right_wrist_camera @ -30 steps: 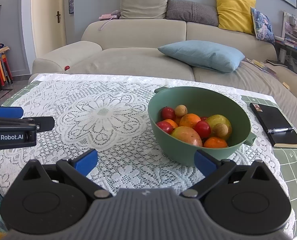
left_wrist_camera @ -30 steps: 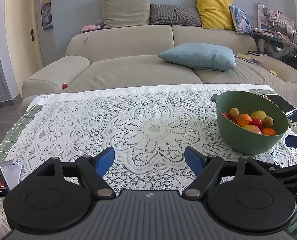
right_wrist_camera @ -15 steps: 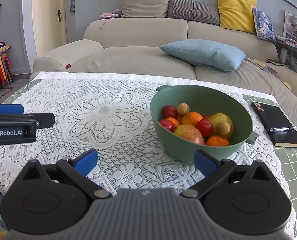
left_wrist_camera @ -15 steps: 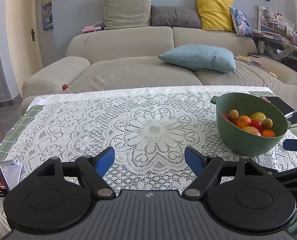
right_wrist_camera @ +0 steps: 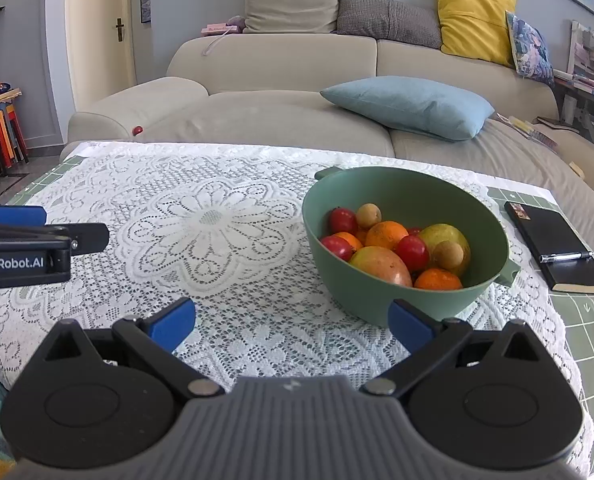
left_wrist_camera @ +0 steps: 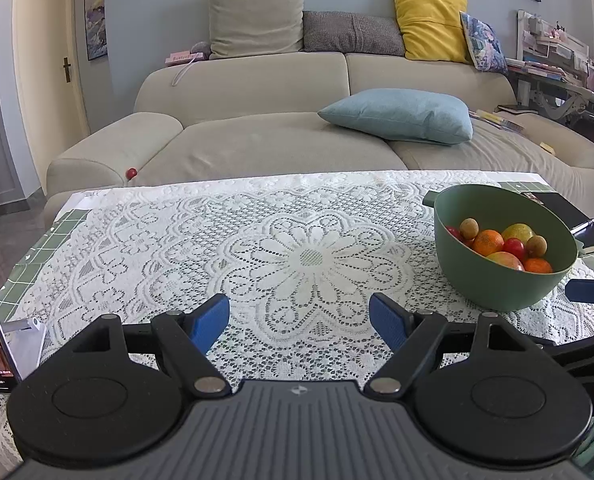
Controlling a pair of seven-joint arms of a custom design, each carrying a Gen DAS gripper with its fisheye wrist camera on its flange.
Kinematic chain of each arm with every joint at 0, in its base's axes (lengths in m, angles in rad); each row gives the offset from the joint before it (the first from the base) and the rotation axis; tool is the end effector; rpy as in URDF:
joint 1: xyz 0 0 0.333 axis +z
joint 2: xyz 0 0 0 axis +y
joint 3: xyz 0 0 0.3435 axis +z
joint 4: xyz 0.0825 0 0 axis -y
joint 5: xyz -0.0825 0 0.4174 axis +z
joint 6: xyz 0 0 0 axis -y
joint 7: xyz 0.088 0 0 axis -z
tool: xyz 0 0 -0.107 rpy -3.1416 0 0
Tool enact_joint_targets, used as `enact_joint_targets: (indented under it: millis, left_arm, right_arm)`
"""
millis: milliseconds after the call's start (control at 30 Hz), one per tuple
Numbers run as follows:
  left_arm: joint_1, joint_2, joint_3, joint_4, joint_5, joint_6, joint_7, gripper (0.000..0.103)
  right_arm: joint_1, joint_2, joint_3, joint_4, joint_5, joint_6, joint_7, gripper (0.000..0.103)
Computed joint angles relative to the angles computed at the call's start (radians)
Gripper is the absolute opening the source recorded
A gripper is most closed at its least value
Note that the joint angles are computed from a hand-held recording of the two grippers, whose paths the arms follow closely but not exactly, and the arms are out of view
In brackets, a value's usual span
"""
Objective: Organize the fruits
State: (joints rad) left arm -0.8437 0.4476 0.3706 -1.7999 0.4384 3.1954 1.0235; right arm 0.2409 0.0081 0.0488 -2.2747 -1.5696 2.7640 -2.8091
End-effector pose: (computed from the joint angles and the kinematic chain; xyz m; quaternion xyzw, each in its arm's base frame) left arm 0.6121 -0.4024 0.4242 -0.4538 0.7583 -0.3850 0.2661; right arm 0.5198 0.1991 0.3794 -0.5610 0.6994 -0.3381 0.2859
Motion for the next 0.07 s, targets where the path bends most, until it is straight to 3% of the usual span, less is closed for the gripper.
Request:
enact_joint_targets:
  millis: [67]
  left_arm:
    - [0.007,-0.001,-0.008,-0.001,-0.005,0.002,0.002,0.093]
  right_arm:
    - [0.0,0.0,0.0,0.0,0.0,0.0,-0.001,0.099]
